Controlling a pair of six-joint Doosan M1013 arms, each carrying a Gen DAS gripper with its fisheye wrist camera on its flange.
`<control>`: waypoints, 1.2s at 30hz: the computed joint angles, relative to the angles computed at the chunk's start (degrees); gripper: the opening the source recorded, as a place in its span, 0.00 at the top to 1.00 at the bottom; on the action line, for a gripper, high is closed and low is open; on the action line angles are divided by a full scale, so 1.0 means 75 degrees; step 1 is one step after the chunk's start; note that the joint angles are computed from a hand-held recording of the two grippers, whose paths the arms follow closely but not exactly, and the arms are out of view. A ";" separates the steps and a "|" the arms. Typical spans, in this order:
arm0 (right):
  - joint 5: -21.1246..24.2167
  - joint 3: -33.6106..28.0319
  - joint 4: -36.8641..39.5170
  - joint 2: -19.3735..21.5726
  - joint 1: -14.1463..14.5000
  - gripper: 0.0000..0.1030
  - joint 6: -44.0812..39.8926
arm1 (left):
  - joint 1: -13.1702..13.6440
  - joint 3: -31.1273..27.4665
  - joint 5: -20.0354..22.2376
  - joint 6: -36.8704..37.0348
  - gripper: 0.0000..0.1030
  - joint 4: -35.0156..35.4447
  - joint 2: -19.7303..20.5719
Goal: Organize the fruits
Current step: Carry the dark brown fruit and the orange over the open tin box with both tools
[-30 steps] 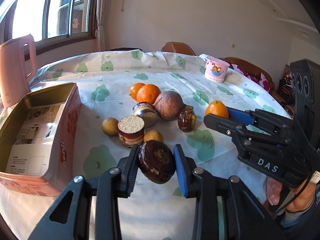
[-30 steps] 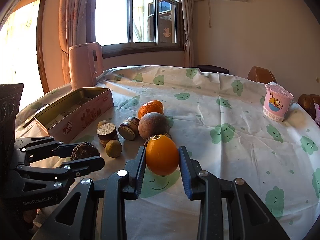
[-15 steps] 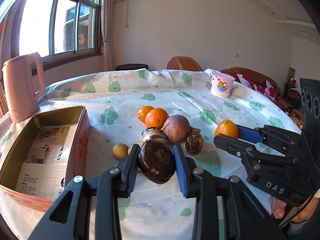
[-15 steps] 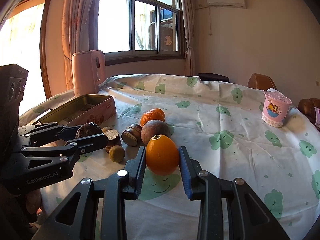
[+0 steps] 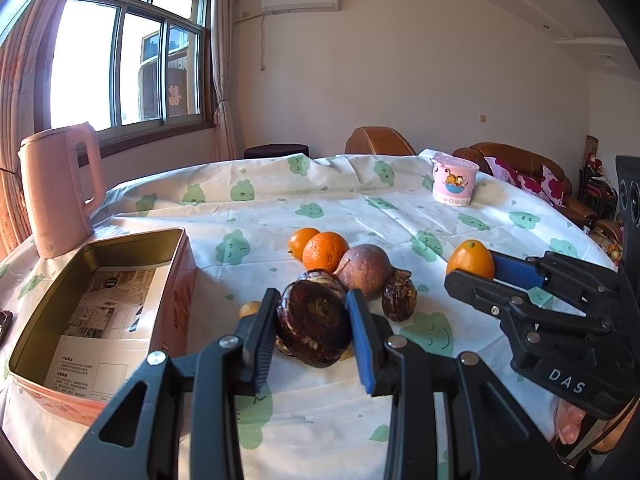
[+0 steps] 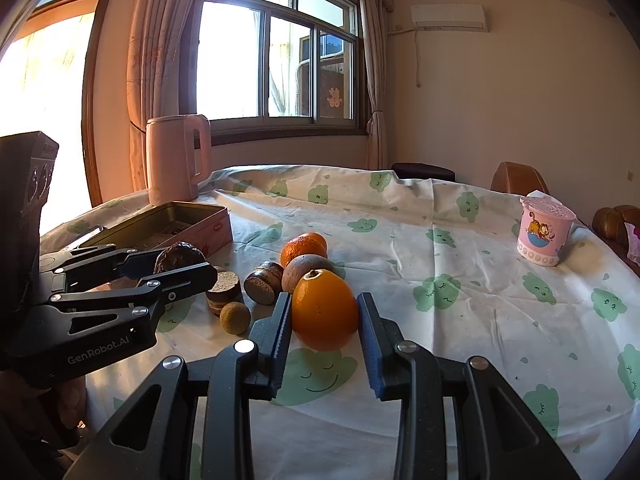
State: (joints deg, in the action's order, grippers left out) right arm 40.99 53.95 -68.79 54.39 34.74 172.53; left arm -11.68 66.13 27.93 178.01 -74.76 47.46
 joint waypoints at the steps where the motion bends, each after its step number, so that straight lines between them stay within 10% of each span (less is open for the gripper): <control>1: -0.0005 0.0020 -0.0063 -0.0007 0.0003 0.67 0.0050 | -0.0002 0.0017 -0.0017 0.0076 0.65 -0.0064 -0.0006; 36: -0.0235 0.0348 -0.1176 -0.0147 0.0023 0.67 0.1052 | 0.0051 0.0386 -0.0500 0.2178 0.65 -0.2196 -0.0179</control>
